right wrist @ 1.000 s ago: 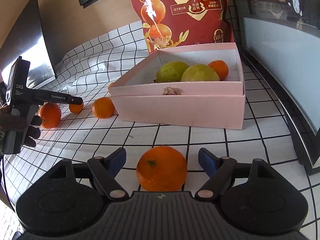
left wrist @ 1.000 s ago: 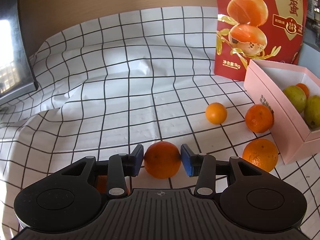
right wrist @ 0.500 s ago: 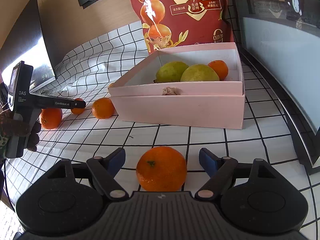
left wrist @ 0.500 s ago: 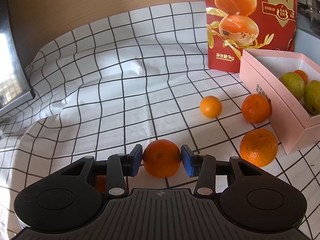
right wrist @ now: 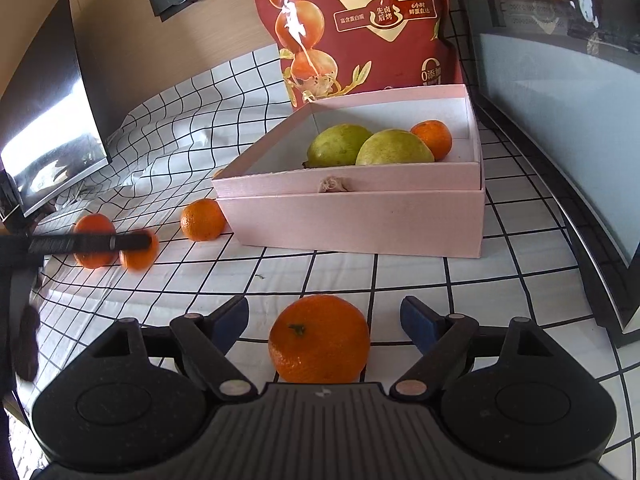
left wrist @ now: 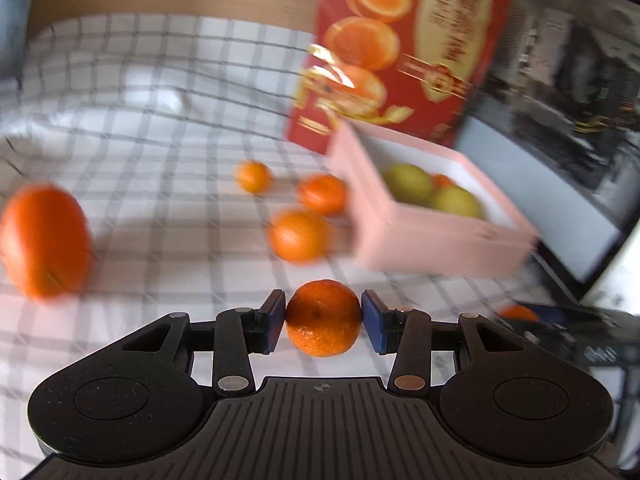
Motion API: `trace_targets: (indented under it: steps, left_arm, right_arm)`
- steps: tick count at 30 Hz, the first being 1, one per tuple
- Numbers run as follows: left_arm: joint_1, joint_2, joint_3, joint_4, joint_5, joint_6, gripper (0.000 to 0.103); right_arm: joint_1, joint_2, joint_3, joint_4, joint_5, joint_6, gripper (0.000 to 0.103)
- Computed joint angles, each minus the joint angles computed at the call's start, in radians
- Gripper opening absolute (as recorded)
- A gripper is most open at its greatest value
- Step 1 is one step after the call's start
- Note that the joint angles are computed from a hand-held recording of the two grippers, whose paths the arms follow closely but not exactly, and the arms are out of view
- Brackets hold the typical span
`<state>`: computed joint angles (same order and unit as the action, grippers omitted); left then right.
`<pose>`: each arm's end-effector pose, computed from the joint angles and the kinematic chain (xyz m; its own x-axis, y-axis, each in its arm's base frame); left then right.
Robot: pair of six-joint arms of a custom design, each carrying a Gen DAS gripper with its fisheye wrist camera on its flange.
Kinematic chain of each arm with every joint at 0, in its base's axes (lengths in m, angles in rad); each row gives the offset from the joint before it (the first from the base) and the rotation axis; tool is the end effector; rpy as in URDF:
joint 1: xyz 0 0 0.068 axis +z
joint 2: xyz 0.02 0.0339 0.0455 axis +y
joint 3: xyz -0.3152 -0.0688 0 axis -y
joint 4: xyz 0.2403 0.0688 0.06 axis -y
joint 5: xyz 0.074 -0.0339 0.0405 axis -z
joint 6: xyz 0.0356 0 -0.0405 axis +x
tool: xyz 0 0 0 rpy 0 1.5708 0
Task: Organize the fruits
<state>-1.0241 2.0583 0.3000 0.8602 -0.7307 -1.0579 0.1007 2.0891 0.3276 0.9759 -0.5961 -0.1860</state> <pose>0.1474 -0.1965 0.0661 -0.5655 -0.3190 -0.7606 -0.1482 0.9465 -0.2868 0.2593 0.0463 0.0668 -0.6031 -0.2148 -0.7682 -0.6000 0.7568 0.2595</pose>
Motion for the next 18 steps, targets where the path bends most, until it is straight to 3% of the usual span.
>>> trace_targets:
  steps: [2,6,8,18]
  left_arm:
    - [-0.049,0.042,0.048,-0.026,-0.033,-0.038,0.047]
    - [-0.098,0.062,0.151,-0.201,-0.126,-0.097,0.047]
    - [-0.102,0.07,0.16,-0.213,-0.142,-0.113,0.047]
    - [-0.099,0.159,0.104,0.016,-0.186,-0.136,0.047]
  right_arm:
    - [-0.007,0.002,-0.004,0.012,-0.007,0.001,0.084]
    - [-0.005,0.006,-0.039,0.081,-0.003,-0.017,0.084]
    - [0.007,0.008,-0.05,0.102,0.013,-0.032,0.084]
    - [0.063,-0.021,-0.011,-0.027,0.071,-0.098,0.086]
